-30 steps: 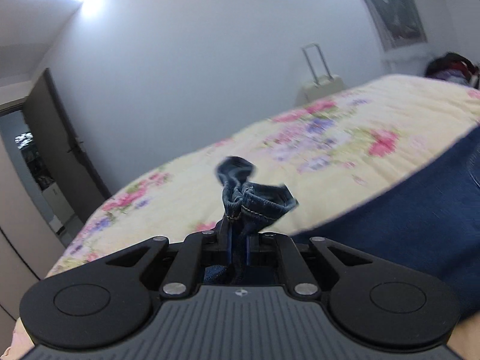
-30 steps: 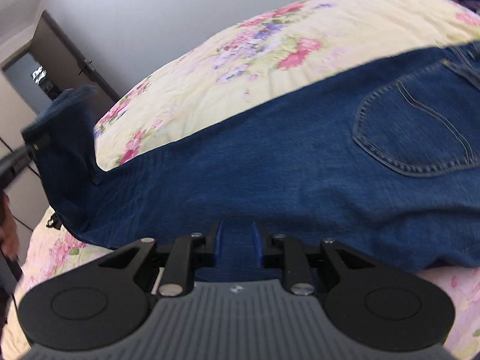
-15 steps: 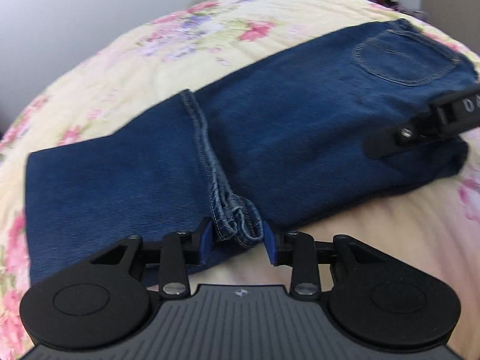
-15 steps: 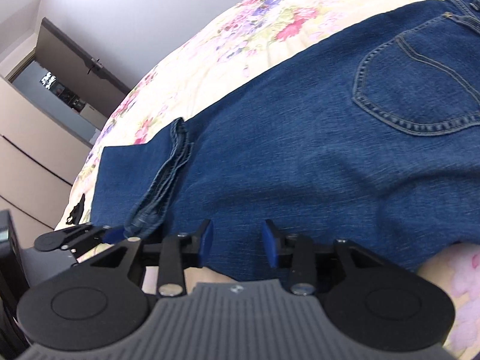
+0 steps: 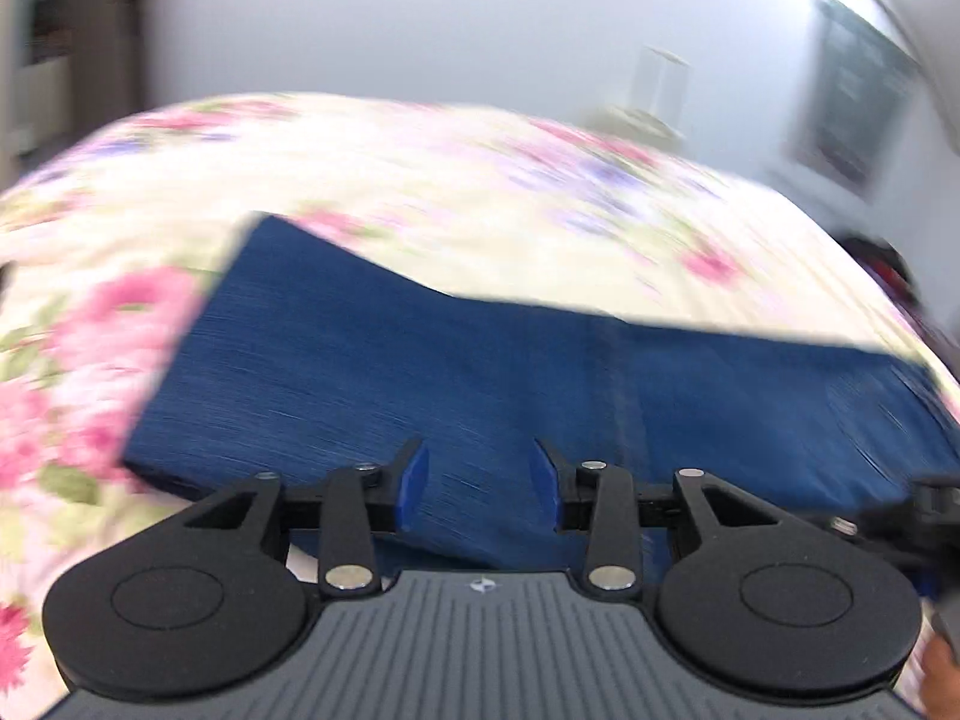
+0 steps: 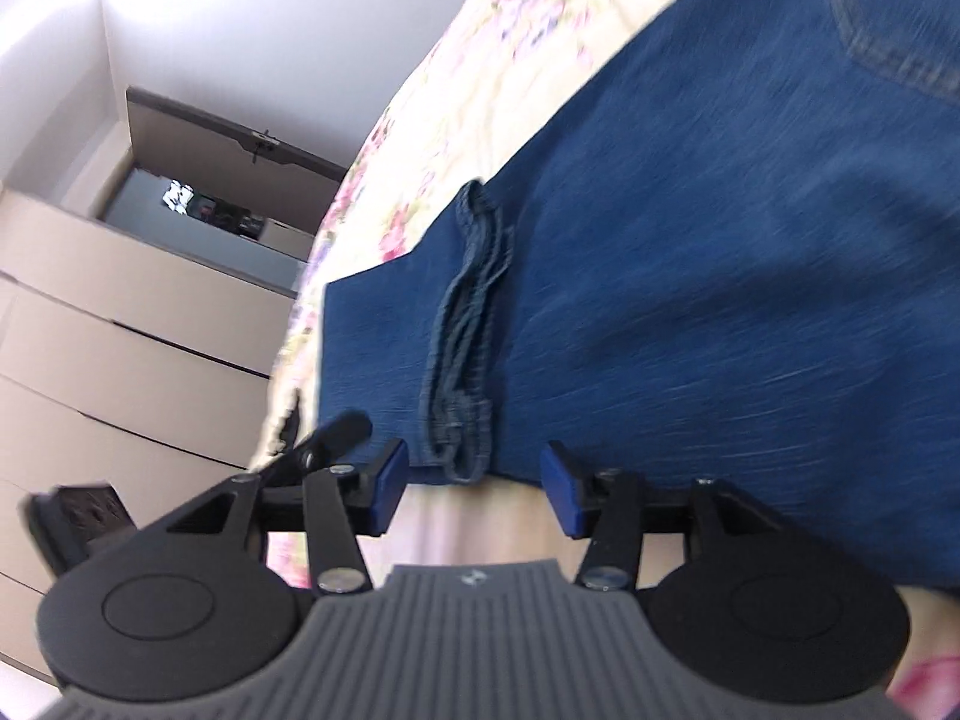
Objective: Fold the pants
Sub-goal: 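Grasp the folded hem edge with the right tool and smooth it flat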
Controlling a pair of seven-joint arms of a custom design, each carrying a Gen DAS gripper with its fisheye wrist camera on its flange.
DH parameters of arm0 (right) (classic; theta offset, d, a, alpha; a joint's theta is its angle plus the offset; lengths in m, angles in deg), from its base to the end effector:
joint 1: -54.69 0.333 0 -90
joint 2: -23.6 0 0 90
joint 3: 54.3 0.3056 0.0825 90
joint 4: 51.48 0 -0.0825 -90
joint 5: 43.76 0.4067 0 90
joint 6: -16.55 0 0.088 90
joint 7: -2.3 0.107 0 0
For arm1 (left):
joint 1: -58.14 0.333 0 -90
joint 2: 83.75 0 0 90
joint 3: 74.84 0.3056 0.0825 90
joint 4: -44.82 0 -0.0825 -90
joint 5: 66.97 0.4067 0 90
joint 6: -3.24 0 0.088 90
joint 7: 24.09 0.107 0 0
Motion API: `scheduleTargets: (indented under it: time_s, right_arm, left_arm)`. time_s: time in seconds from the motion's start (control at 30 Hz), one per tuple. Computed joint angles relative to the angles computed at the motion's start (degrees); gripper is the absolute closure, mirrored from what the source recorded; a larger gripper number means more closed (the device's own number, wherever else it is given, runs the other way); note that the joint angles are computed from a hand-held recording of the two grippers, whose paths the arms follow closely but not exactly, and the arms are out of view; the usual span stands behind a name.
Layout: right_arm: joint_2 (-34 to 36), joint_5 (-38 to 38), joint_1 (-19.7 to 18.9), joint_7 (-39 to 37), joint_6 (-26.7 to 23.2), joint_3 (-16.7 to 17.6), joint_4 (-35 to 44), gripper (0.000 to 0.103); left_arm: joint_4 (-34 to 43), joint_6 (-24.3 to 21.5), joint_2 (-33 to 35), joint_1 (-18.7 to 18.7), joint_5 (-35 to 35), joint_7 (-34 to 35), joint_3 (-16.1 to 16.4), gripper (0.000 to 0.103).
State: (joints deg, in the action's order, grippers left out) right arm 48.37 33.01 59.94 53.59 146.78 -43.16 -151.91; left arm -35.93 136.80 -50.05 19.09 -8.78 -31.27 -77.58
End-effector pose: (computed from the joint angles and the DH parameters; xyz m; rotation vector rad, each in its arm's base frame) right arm 0.6597 0.2068 0.3326 -1.5044 1.4733 0.6668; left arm 0.5841 -0.4928 0.3832 -1.9934 1.3633 -0.7890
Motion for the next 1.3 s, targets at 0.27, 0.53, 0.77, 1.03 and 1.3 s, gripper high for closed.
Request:
scheduleTargets:
  time_s: [0.27,0.53,0.77,1.03,1.3]
  right_arm:
    - [6.19,-1.02,1.55,13.19,0.06,1.69,6.41,0.042]
    - [11.16,-1.57,2.29,22.1,1.02,4.27,12.82,0.045]
    - [10.64,-2.57,2.31,27.16,7.46,5.77,13.71,0.087]
    - [-5.23,-19.46,11.37,-4.75,28.23,5.15,4.77,0.089]
    - [3.06,-35.76,13.33,23.73,22.36,1.19,8.57,0.08]
  left_arm:
    - [-5.92,1.15,-3.14,1.62,4.42,-10.58,0.77,0.059]
    - [-10.07,5.74,-5.46,3.92,9.1,-19.87,0.47,0.059]
    - [-12.43,8.38,-6.97,5.45,11.65,-24.89,0.01,0.059]
    - [-13.57,9.21,-8.16,8.1,10.41,-22.9,-2.43,0.059]
    - [-9.24,6.91,-4.13,7.85,-3.35,-5.18,-2.84,0.059]
